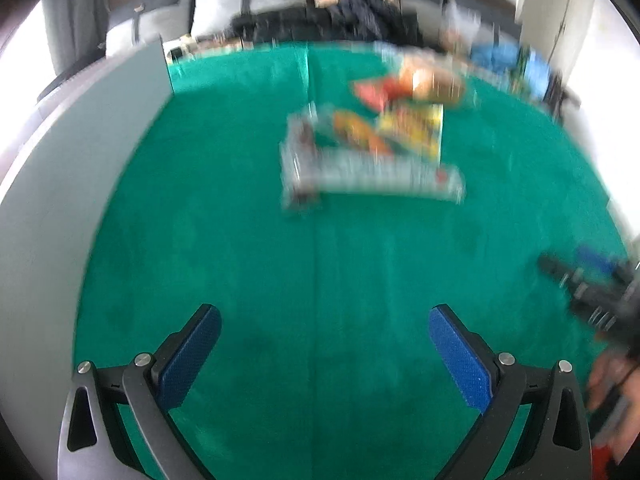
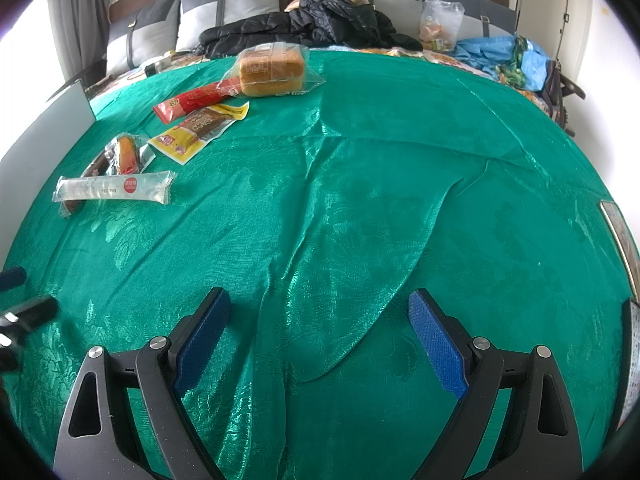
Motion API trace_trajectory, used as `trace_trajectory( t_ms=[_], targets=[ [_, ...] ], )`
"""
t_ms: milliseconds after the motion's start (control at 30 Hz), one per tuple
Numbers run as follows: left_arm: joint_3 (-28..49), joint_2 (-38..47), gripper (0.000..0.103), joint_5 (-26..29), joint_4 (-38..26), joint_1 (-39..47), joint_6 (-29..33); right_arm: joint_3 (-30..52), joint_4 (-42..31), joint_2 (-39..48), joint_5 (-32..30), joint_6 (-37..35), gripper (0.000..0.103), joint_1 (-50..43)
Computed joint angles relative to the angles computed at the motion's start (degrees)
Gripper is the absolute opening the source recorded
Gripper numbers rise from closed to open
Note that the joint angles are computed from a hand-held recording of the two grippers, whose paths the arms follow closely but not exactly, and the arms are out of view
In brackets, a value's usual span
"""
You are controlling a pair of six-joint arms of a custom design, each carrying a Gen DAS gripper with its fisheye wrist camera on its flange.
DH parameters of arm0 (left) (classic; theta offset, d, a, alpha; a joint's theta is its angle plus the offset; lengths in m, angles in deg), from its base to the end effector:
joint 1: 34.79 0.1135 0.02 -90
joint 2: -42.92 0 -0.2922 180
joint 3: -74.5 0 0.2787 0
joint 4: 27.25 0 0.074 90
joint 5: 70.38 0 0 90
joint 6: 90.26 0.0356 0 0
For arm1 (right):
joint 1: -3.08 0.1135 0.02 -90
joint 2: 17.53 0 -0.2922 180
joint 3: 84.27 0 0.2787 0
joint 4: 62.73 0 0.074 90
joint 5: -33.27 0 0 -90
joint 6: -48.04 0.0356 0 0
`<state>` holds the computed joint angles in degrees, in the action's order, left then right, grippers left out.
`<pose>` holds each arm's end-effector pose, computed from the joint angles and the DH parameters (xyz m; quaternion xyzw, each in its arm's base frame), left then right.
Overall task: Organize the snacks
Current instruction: 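Grasp the dark wrapped stick with the left gripper while the right grasps the clear stick pack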
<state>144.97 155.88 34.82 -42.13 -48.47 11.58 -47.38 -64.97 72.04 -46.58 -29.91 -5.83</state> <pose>0.3844 -0.1032 0.1030 0.2463 0.9196 -0.1314 0.2764 0.2455 -0.0448 0.0948 0.1990 0.9291 -0.0761 0.3024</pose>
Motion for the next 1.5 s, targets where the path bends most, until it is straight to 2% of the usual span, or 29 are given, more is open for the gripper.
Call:
trace_trajectory(
  t_ms=[67, 133, 200, 233, 333, 433, 500, 533, 567, 667, 733, 767, 800, 833, 967, 1100, 1167, 1267, 1367, 1400, 1467, 1500],
  targets=[
    [4.9, 0.9, 0.102, 1.9, -3.1, 0.5, -1.8, 0.0, 0.0, 0.0, 0.0, 0.0, 0.092, 0.0],
    [10.3, 2.6, 0.093, 3.6, -5.9, 0.6, -3.9, 0.0, 0.0, 0.0, 0.0, 0.0, 0.092, 0.0],
    [14.6, 4.2, 0.092, 4.1, -6.7, 0.0, -4.5, 0.0, 0.0, 0.0, 0.0, 0.0, 0.092, 0.0],
    [17.5, 5.8, 0.093, 4.3, -7.7, -0.7, -3.5, 0.0, 0.0, 0.0, 0.0, 0.0, 0.092, 0.0],
    [25.2, 11.2, 0.092, 5.0, -15.8, -3.2, 1.9, 0.0, 0.0, 0.0, 0.0, 0.0, 0.092, 0.0],
    [24.8, 11.8, 0.088, 12.6, -22.4, -4.3, 10.7, 0.0, -0.1, -0.1, -0.1, 0.0, 0.092, -0.1],
    [24.5, 10.9, 0.086, 21.4, -29.8, -3.6, 16.8, 0.0, -0.1, -0.1, -0.1, 0.0, 0.092, -0.1],
    [24.2, 10.3, 0.086, 24.4, -31.5, -3.0, 18.0, 0.0, -0.1, -0.1, -0.1, 0.0, 0.092, -0.1],
    [22.9, 8.8, 0.086, 26.5, -30.5, -2.0, 17.9, 0.0, -0.1, -0.1, -0.1, 0.0, 0.092, -0.1],
    [22.8, 7.4, 0.086, 23.2, -24.8, 0.1, 11.4, 0.0, -0.1, -0.1, -0.1, -0.1, 0.092, -0.1],
    [27.0, 10.3, 0.084, 17.3, -22.6, 1.3, 4.3, 0.0, -0.1, -0.1, -0.1, -0.1, 0.092, -0.1],
    [29.4, 12.0, 0.082, 14.4, -22.9, 1.5, 1.8, 0.0, -0.1, -0.1, -0.1, -0.1, 0.092, -0.1],
    [32.8, 14.7, 0.071, 11.3, -23.9, 1.7, -0.7, 0.0, -0.1, -0.1, -0.1, -0.1, 0.092, -0.1],
    [35.9, 17.1, 0.063, 9.9, -25.8, 1.8, -1.2, 0.0, -0.1, -0.1, -0.1, -0.1, 0.092, -0.1],
    [40.4, 21.8, 0.048, 3.4, -29.5, -0.8, 1.5, 0.0, -0.1, -0.1, -0.1, 0.0, 0.092, -0.1],
    [37.3, 21.2, 0.018, -1.7, -24.3, -2.8, 0.2, 0.0, -0.1, 0.0, -0.1, 0.0, 0.092, -0.1],
    [33.8, 19.3, 0.017, -1.3, -22.1, -2.2, 0.0, 0.0, -0.1, 0.0, -0.1, 0.0, 0.092, 0.0],
    [22.5, 13.4, 0.017, 0.0, -15.8, 0.2, 1.3, 0.0, -0.1, -0.1, 0.0, 0.1, 0.092, 0.0],
    [12.5, 7.5, 0.017, 2.1, -12.5, 4.4, 4.0, 0.0, -0.2, -0.1, 0.0, 0.1, 0.092, 0.0],
    [11.9, 7.5, 0.017, 2.5, -11.9, 5.5, 5.0, 0.0, -0.2, -0.1, 0.0, 0.1, 0.092, 0.0],
    [5.6, 4.3, 0.018, 2.7, -7.8, 7.8, 6.9, 0.1, -0.2, -0.1, 0.0, 0.1, 0.092, 0.0],
    [4.2, 3.7, 0.022, 2.5, -6.6, 8.2, 7.2, 0.1, -0.2, -0.1, 0.0, 0.1, 0.092, 0.1]
  ],
)
